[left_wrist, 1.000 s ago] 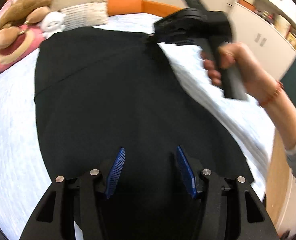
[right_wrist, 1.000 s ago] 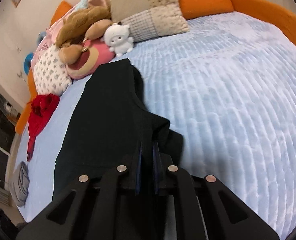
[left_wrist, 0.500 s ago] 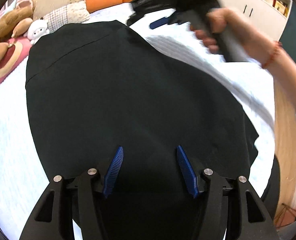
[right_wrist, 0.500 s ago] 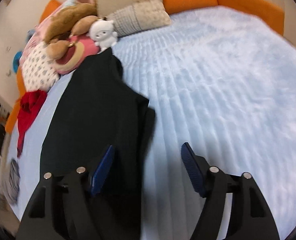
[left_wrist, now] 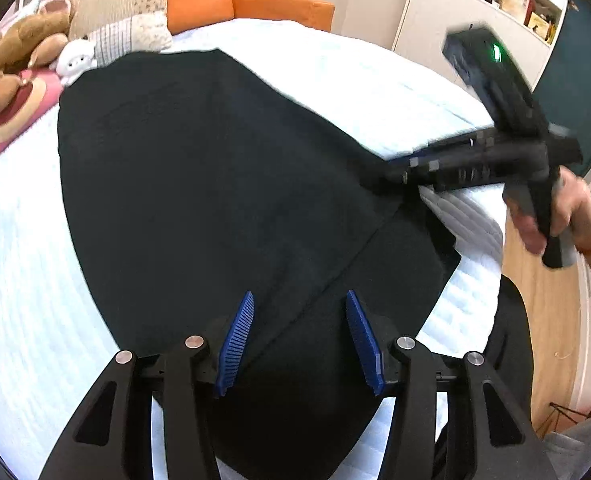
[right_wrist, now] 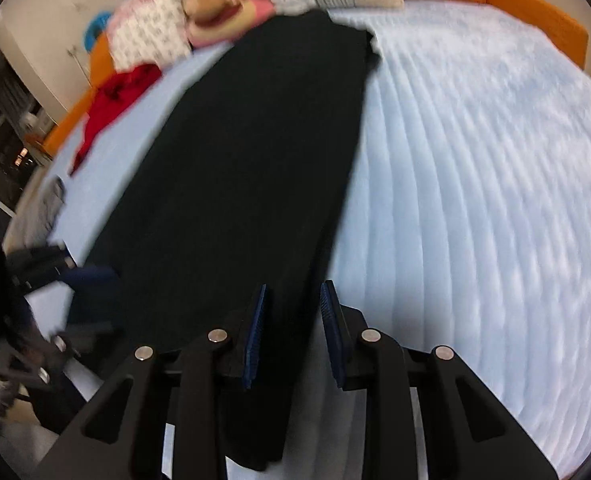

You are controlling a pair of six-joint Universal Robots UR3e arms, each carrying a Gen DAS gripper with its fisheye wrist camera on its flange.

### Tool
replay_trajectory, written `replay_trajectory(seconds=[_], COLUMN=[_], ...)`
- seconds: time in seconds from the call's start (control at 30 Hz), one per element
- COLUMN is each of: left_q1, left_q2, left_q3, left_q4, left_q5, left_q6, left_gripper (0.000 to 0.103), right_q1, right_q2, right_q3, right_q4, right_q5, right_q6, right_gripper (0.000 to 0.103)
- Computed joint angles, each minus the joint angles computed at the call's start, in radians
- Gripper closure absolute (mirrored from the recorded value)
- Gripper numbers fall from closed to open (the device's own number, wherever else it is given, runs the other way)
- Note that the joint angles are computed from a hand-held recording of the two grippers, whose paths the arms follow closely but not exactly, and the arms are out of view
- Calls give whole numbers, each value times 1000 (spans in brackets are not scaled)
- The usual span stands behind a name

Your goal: Fold large clothes

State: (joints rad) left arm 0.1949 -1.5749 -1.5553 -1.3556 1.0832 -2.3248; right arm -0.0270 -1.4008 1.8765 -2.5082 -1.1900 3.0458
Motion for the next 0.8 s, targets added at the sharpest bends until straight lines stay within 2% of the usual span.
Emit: replay_trajectory(seconds=[0.03, 0.1, 0.2, 0.37, 0.43, 0.57, 0.6, 0.67, 0.73, 0.8], left_q1=[-2, -3, 77, 183, 175, 107, 93, 65, 69, 134], left_q2=[-3, -26, -58, -73, -21, 55, 68, 89, 92, 44], left_q3=[7, 74, 240, 352, 271, 53, 10, -24, 27, 167], left_q4=[-7, -74, -285, -556, -522, -271, -212, -150, -228, -418], left_q5=[1, -4, -90, -140, -96, 8, 20, 48, 39, -33], left_q6=[2, 11, 78, 189, 195, 153, 144, 143, 167, 212], left_gripper=[52, 52, 52, 51, 51, 50, 50, 49, 49, 48], right_q1=[11, 35, 41, 39, 49, 101, 99, 87, 38, -63], right_q2=[3, -4, -94, -256, -273, -218, -222, -229, -259, -305], right_q3=[13, -18, -9, 46, 66, 124, 149, 127, 107, 83], right_q4=[-32, -6, 36, 159, 189, 147, 116, 158, 227, 357], right_q5=[-18, -52, -39, -33, -43, -133, -130, -115, -48, 92], right_q6=[23, 37, 19, -44, -56, -37, -25, -26, -51, -96], right_gripper=[75, 72, 72, 71, 71, 72, 70, 70, 64, 45])
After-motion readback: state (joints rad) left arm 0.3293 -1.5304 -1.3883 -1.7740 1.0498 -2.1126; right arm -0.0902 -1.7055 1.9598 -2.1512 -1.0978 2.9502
